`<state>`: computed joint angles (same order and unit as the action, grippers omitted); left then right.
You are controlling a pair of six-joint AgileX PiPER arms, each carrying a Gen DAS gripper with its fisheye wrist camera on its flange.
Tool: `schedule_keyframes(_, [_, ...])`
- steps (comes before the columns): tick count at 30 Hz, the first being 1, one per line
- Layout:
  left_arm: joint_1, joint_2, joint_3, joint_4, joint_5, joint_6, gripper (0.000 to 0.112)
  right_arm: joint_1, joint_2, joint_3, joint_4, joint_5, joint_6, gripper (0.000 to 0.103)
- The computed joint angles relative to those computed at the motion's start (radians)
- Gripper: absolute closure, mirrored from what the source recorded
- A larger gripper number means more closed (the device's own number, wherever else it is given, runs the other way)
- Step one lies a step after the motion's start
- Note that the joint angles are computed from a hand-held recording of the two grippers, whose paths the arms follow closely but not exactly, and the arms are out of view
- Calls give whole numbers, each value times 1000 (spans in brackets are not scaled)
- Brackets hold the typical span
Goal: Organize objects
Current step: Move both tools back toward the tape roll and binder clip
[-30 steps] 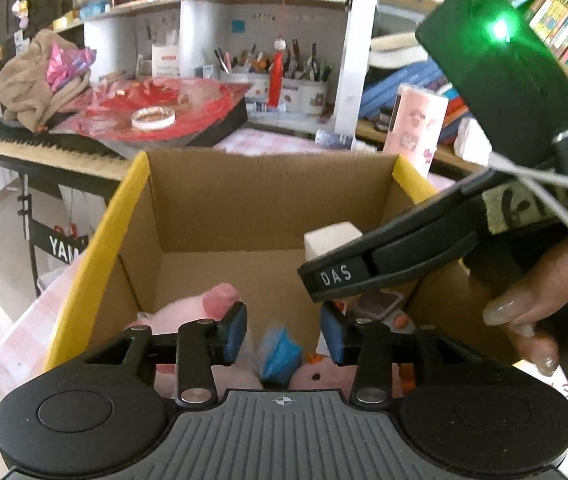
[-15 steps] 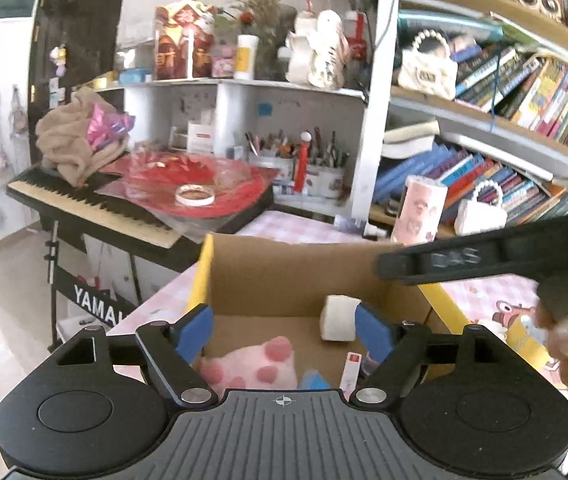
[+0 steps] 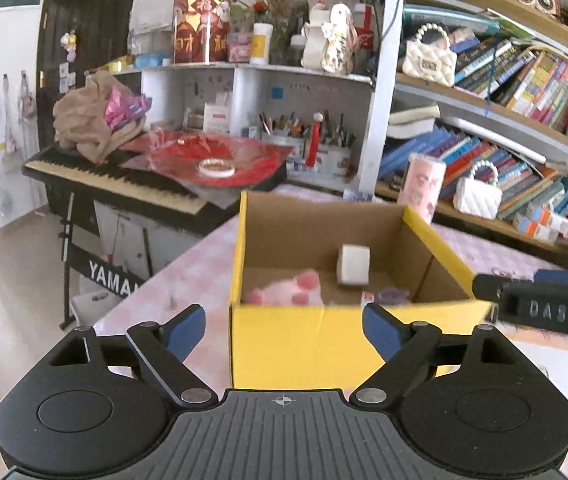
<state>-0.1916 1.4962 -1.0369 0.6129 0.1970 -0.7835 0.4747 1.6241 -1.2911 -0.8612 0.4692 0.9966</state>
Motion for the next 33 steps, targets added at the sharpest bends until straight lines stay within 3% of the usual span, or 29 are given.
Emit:
schedule_keyframes(5, [12,-58,71,-198,-8,217,20,123,-83,181,-273,120,334,23])
schedule_keyframes(10, [17,-112,133,-288,-4,303,20,189,-117,239,-256,175,355,22])
schedule_keyframes(16, [19,-167,188,-486,9,526,19,262,-162,298,-255,236,412,18])
schedule_keyframes(33, [-37,-213,249,-676,26,763,17,371,-260,418,-224,414,559,14])
